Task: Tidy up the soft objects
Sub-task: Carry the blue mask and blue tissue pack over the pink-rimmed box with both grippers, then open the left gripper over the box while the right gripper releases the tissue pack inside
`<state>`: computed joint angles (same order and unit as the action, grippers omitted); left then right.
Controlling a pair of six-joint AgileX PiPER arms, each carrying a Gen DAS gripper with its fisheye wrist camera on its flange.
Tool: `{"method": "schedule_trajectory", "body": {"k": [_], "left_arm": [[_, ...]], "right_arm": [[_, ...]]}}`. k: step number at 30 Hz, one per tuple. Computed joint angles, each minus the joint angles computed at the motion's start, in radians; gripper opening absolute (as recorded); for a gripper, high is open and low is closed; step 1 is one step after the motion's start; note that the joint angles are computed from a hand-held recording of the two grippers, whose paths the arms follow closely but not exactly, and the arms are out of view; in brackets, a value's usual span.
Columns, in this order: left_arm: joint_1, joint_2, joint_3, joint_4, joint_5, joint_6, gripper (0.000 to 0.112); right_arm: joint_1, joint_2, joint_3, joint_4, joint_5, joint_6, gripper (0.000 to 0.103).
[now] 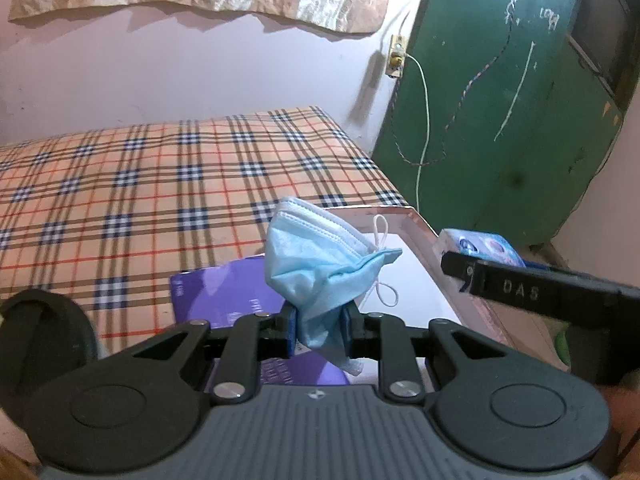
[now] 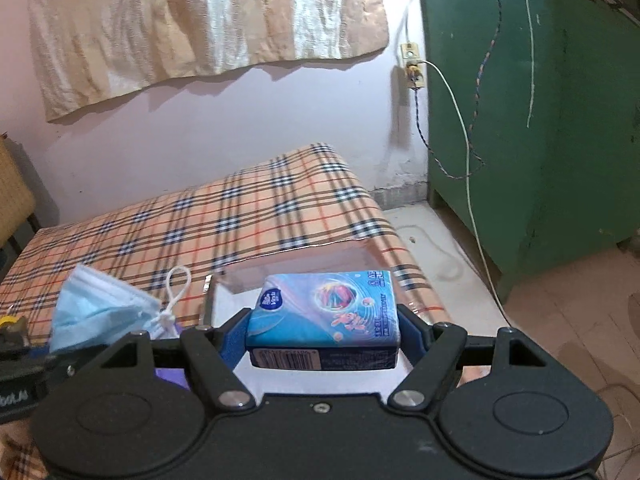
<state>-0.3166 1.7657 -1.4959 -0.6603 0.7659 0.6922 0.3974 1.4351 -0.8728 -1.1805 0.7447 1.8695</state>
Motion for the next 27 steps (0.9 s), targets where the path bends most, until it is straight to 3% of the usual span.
{"method": "schedule_trajectory", "body": {"k": [9, 11, 15, 17, 25, 27], "left_arm": [[-0.062, 0.089, -0.077, 0.001, 0.012, -0.003, 0.027], [-0.073, 0.102, -0.084, -0.014, 0.000, 0.020, 0.036], [-0.071, 0.110, -0.080, -0.043, 0.001, 0.052, 0.065], [-0.067, 0.099, -0.067, -0.035, -0.014, 0.047, 0.067], [-0.020, -0.004, 0.004, -0.017, -0.034, 0.044, 0.073], [-0.009, -0.038, 0.032, 0.005, -0.052, 0.035, 0.076]], "right_arm": [[-0.164, 0.024, -0.004, 0.020, -0.160, -0.094, 0.088], [-0.179, 0.039, -0.015, 0.005, -0.174, -0.099, 0.089], [-0.192, 0.058, -0.029, -0.051, -0.190, -0.072, 0.091], [-0.193, 0.056, -0.030, -0.053, -0.194, -0.067, 0.092], [-0.065, -0.024, 0.007, -0.099, -0.055, 0.060, 0.092], [-0.007, -0.035, -0.003, -0.071, 0.021, 0.068, 0.092]]}}
